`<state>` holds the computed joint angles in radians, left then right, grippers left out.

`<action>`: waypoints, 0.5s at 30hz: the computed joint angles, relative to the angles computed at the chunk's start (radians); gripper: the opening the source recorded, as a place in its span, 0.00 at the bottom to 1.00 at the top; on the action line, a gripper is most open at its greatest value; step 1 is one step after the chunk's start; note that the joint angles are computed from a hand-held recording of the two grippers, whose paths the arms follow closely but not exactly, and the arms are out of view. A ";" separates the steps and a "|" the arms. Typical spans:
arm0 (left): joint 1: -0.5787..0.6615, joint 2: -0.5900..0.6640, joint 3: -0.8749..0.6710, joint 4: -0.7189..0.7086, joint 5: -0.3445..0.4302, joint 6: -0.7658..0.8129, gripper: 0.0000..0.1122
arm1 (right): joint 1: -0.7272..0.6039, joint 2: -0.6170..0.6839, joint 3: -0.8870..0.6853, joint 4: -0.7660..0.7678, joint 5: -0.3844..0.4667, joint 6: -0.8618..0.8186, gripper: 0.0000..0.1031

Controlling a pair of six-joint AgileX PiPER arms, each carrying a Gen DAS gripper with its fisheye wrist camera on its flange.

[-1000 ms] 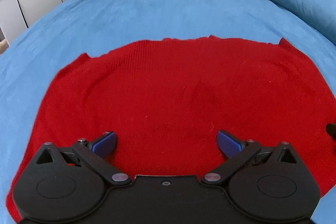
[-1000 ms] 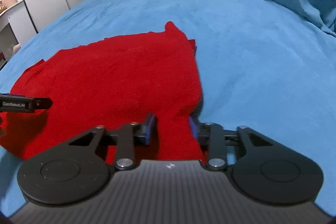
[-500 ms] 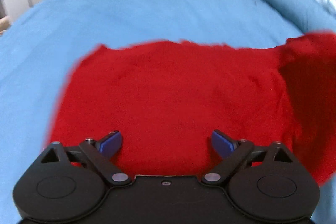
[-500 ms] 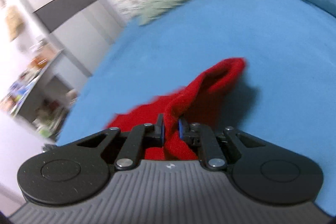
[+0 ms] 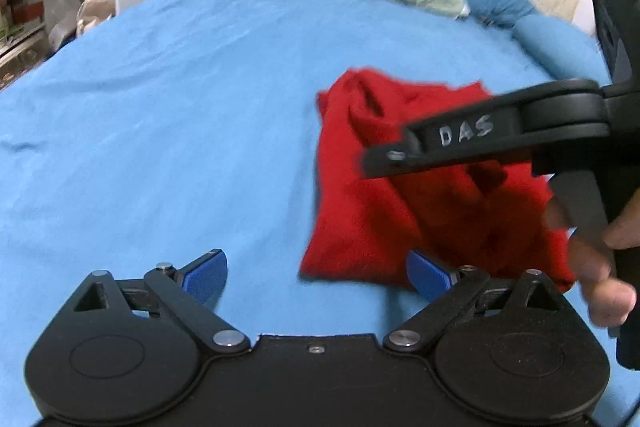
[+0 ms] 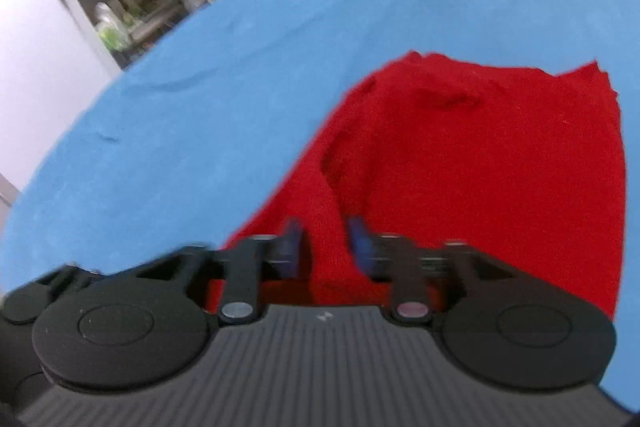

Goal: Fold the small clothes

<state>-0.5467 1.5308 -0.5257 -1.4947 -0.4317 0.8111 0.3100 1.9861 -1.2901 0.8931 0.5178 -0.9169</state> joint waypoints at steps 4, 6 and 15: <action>-0.060 -0.022 -0.008 0.022 -0.077 -0.018 0.88 | -0.100 -0.111 0.045 0.210 0.113 -0.219 0.88; -0.088 -0.029 -0.013 0.063 -0.099 -0.040 0.88 | -0.166 -0.190 0.087 0.276 0.129 -0.298 0.93; -0.026 0.018 -0.040 0.329 0.052 -0.337 0.66 | -0.374 -0.447 0.518 0.448 -0.055 -0.702 1.00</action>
